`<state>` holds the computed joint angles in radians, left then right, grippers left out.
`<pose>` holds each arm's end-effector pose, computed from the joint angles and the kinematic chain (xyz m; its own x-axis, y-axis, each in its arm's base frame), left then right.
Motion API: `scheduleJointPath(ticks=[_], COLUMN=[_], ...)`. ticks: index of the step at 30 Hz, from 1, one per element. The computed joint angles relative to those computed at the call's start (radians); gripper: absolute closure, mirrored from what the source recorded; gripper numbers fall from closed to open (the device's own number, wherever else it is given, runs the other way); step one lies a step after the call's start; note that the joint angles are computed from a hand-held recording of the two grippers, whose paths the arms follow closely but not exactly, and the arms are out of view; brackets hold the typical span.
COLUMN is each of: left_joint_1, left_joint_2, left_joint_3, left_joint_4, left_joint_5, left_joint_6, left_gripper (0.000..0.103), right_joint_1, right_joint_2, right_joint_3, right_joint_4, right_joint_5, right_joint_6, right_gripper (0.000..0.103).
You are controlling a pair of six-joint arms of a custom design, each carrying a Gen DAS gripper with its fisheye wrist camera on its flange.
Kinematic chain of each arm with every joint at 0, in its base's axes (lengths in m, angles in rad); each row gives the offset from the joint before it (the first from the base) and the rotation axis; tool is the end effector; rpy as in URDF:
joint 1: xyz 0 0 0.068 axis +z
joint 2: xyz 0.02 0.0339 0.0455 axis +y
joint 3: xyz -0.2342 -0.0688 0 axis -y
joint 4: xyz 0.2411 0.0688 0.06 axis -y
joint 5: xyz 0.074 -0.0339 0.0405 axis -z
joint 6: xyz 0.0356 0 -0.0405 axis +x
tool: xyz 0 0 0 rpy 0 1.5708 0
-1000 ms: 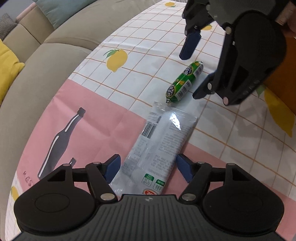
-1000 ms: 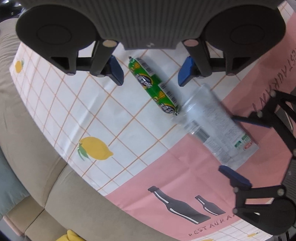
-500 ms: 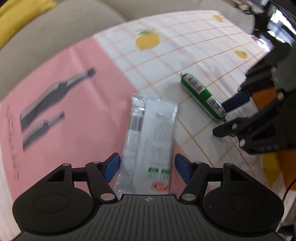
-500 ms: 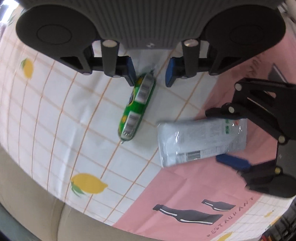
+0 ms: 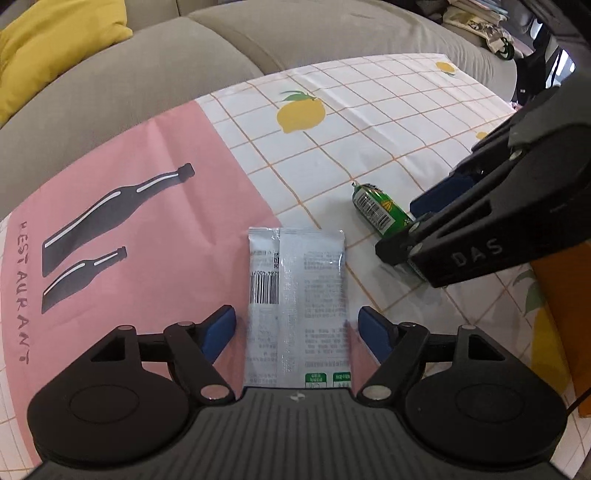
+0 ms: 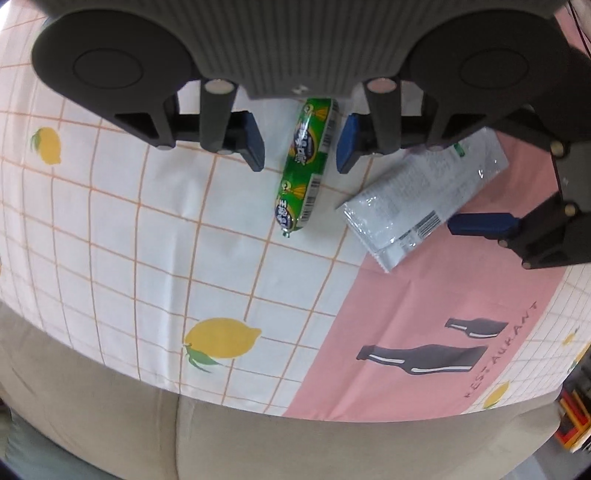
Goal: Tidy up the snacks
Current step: 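Grasp the white wrapped bar with the left tool while the right tool grasps the green sausage stick, then carry the white bar and sausage stick into the box and release both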
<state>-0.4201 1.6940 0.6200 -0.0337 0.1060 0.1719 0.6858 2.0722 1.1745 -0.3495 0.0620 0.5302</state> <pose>0.2407 -0.1116 0.0647 -0.7281 0.5115 -0.4563 0.5818 0.8131 -0.0168 0.2836 0.2292 0.0639 -0.9449 -0.1211 -0.3040 -0.1611 0.9808 0.1101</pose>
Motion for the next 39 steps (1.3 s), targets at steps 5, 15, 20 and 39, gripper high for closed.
scheduleJointPath(ticks=[5,15,20,39], left_joint_1=[0.006,-0.008,-0.004,-0.538], left_joint_2=[-0.03,-0.176,-0.361,-1.422], left_joint_3=[-0.046,-0.199,-0.322,-0.3], left_joint_4=[0.044,0.109,0.1,-0.691], left_joint_5=[0.0,-0.013,0.011,-0.198], left_joint_6=[-0.03,-0.274,-0.423,-1.022], left_gripper=[0.026,0.048,0.05,0.05], right_joint_1=[0.018,0.065,0.094,0.757], right_joint_2=[0.009,-0.038,-0.115,-1.035], right_joint_3=[-0.014,-0.084,-0.173,-0.662], right_joint_4=[0.034,0.076,0.126,-0.16], right_joint_5=[0.028,0.084,0.069,0.6], right_joint_6=[0.009,0.098,0.203,0.993], right_gripper=[0.064,0.082,0.083,0.082])
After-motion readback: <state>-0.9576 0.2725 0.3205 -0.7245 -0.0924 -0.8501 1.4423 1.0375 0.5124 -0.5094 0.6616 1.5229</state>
